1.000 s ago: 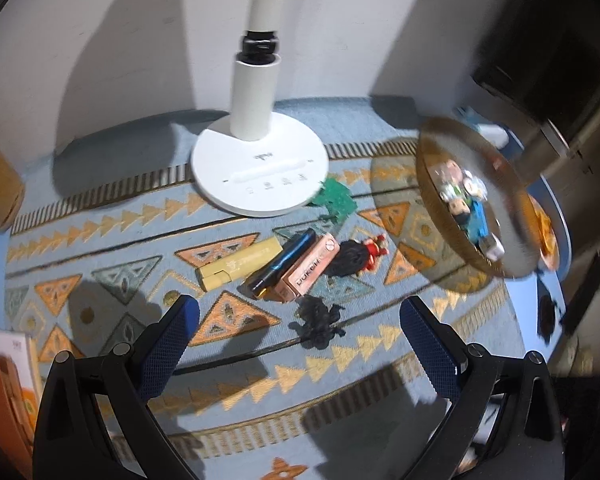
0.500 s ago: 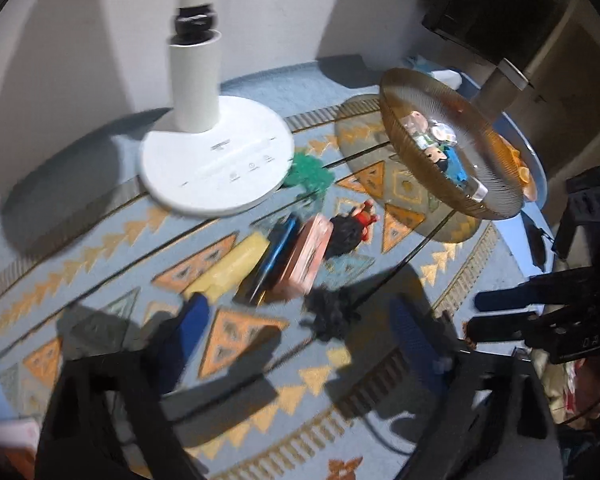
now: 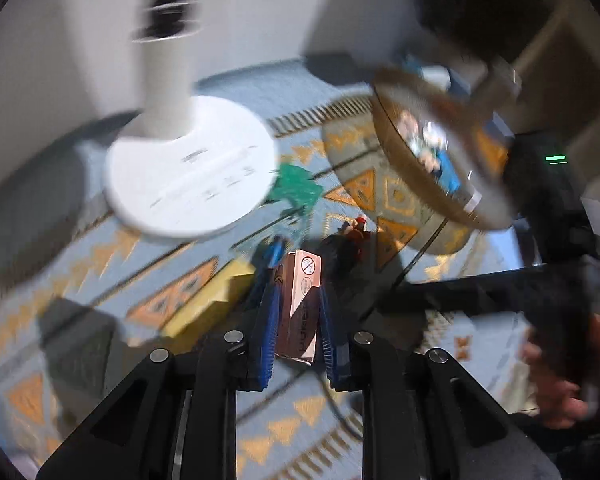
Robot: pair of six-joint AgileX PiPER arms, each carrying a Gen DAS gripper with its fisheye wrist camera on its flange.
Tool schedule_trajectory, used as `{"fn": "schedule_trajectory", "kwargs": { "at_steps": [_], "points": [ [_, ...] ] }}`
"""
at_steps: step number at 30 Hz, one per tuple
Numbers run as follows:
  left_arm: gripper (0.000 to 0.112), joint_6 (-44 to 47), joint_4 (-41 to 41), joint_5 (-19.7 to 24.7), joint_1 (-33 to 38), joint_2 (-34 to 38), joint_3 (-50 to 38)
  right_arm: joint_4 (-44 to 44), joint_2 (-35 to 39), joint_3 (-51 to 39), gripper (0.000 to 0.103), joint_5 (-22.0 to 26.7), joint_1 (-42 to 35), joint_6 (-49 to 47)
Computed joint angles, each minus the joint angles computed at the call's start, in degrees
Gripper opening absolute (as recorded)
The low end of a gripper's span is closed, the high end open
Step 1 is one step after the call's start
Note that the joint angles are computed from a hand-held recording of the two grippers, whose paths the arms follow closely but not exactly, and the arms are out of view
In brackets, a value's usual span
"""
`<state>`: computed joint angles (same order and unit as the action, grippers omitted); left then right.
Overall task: Organize rigid objects
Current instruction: 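Lift the pink card box with the left tool while the right tool grasps the red-and-black figure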
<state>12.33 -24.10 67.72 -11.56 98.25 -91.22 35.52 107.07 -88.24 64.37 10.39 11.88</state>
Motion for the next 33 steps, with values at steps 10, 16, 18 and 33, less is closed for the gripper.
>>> {"fn": "schedule_trajectory", "kwargs": {
  "at_steps": [10,16,18,33],
  "points": [
    [0.017,-7.09,13.94,-3.79,8.49,-9.93,12.81,-20.29,10.64,-18.5,0.047,2.14,9.33,25.81],
    [0.036,-15.0,22.21,-7.42,-0.59,-9.18,14.73,-23.2,6.83,-13.16,0.041,0.56,11.56,16.99],
    [0.047,-12.59,16.33,-6.1,0.64,-8.33,14.43,-20.09,4.09,-8.62,0.034,-0.9,9.93,9.61],
    [0.074,-12.84,13.4,-7.2,3.35,-5.9,16.42,1.38,-7.72,14.39,0.042,-5.02,-2.22,-13.73]
  ]
}}
